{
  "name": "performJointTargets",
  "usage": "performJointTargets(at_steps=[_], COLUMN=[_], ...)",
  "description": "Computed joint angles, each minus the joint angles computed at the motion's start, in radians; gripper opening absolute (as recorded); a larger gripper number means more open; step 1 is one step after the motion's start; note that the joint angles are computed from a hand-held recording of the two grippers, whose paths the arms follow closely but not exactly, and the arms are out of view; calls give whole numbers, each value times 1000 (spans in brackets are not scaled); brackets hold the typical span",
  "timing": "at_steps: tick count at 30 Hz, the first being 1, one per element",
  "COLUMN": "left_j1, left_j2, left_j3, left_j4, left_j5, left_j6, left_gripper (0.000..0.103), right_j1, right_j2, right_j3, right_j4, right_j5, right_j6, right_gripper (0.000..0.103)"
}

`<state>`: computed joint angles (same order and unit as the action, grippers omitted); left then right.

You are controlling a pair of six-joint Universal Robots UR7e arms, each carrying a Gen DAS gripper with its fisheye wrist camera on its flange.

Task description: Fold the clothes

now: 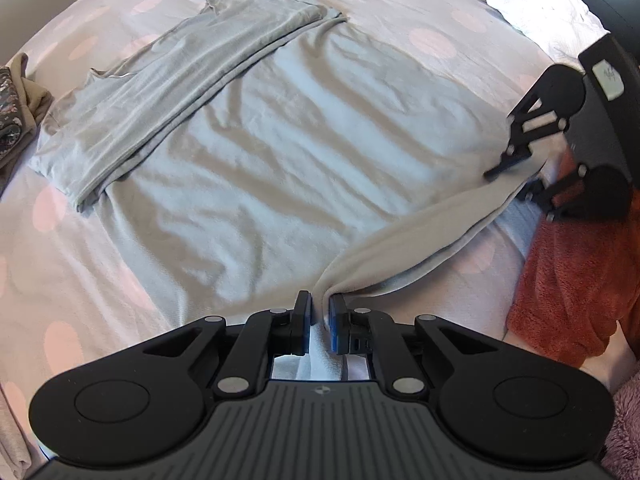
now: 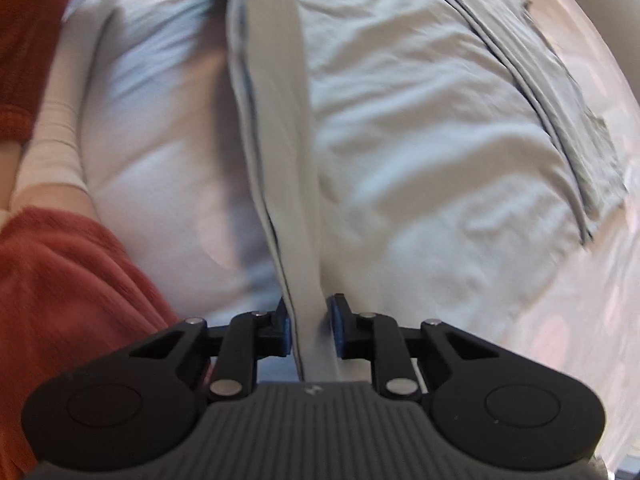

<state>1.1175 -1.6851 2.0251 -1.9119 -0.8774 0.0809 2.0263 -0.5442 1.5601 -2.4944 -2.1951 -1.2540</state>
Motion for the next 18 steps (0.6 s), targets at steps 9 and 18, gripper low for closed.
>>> performJointTargets(at_steps=[9,18], left_j1=[26,96], left_j2=[51,152], left_j3=[-39,-69], left_j4=[-41,-172], left_j5=[86,144], left_j6=[43,42], left_gripper=[7,13], right_j1=[-32,-55], right_j2=[10,123], right_j3=[-89,-233], right_j4=[-72,-120], right_j5=[28,34], right_j6=[81,201], right_gripper=[5,10])
